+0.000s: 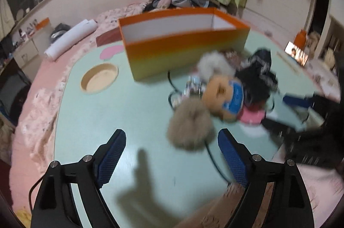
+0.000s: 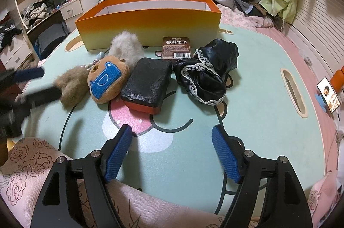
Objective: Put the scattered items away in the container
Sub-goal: 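Set the charm keychain beside the teddy bear and open the left tool, then reach the right tool down into the box toward the clear plastic bag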
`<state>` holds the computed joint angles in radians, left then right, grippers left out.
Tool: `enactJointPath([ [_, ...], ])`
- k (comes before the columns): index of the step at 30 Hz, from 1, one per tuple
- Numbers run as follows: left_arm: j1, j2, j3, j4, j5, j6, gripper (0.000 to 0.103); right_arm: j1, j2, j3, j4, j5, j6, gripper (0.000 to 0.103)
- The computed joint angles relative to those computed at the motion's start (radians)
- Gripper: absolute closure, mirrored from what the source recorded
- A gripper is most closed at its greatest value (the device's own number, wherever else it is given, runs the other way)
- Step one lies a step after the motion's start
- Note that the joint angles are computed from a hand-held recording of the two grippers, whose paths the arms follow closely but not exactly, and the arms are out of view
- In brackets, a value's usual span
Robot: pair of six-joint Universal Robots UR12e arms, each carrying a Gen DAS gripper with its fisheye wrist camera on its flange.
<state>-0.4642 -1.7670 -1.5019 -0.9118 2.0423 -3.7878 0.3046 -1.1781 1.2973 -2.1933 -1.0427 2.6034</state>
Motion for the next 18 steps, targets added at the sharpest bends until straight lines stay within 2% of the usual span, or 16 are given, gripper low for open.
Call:
enactJointPath([
  [3,0.002,-0.006,-0.005,-0.012,-0.034,0.0,0.016,-0.001,-0.001,0.0,0.005,0.003,-0.008,0.026],
  [6,0.009,-0.01,-0.011,-0.007,-0.056,0.011,0.001,-0.001,-0.001,-0.001,0.01,0.002,-0.014,0.024],
  [8,0.012,-0.008,-0.017,0.003,-0.063,0.018,0.0,-0.001,0.001,-0.005,0.022,0.002,-0.027,0.021],
  [18,0.011,-0.007,-0.019,0.007,-0.059,0.018,0.0,-0.001,0.003,-0.011,0.036,0.005,-0.049,0.02],
])
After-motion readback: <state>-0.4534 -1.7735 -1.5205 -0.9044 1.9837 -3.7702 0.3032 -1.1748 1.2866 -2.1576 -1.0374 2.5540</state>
